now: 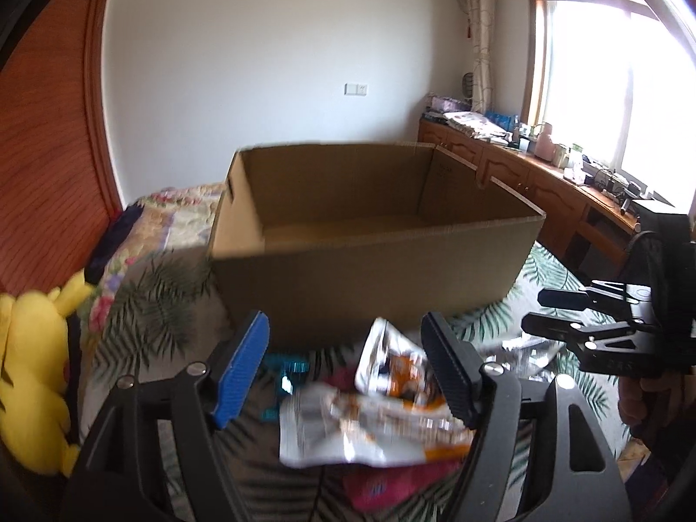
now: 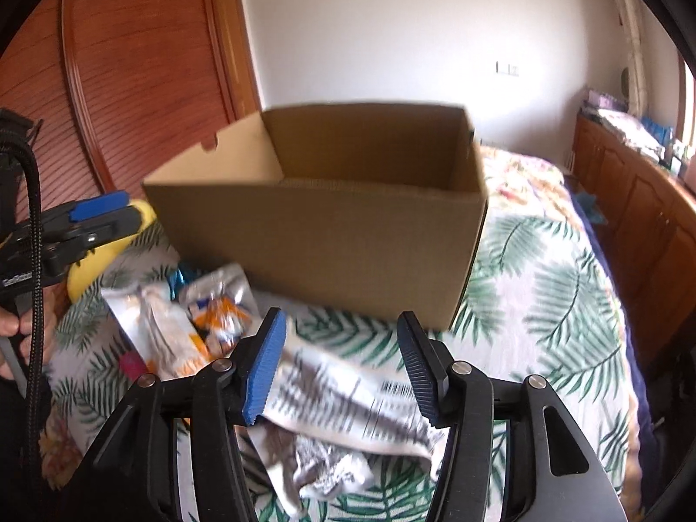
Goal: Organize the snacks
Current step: 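Move both tools back down to the snack pile beside the box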
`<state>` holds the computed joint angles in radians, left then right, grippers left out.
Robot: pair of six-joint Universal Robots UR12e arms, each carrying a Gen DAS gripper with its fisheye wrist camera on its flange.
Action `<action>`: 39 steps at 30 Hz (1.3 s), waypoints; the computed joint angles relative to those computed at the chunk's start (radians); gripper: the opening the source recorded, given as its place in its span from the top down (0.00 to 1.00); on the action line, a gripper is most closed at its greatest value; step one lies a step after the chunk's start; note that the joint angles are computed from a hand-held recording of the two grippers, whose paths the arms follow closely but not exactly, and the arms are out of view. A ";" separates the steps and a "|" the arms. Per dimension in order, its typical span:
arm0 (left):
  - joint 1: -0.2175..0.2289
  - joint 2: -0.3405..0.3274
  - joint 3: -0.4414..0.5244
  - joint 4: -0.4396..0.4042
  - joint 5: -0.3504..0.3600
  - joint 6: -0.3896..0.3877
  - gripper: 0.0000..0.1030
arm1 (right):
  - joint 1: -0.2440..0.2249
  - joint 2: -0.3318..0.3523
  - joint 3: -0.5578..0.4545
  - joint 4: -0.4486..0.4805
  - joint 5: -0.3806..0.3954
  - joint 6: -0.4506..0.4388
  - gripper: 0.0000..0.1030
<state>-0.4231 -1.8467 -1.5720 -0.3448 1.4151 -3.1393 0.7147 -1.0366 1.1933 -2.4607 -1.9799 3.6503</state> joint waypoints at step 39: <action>-0.018 -0.038 0.000 -0.124 -0.015 -0.321 0.44 | -0.001 0.004 0.048 0.021 0.033 0.045 0.40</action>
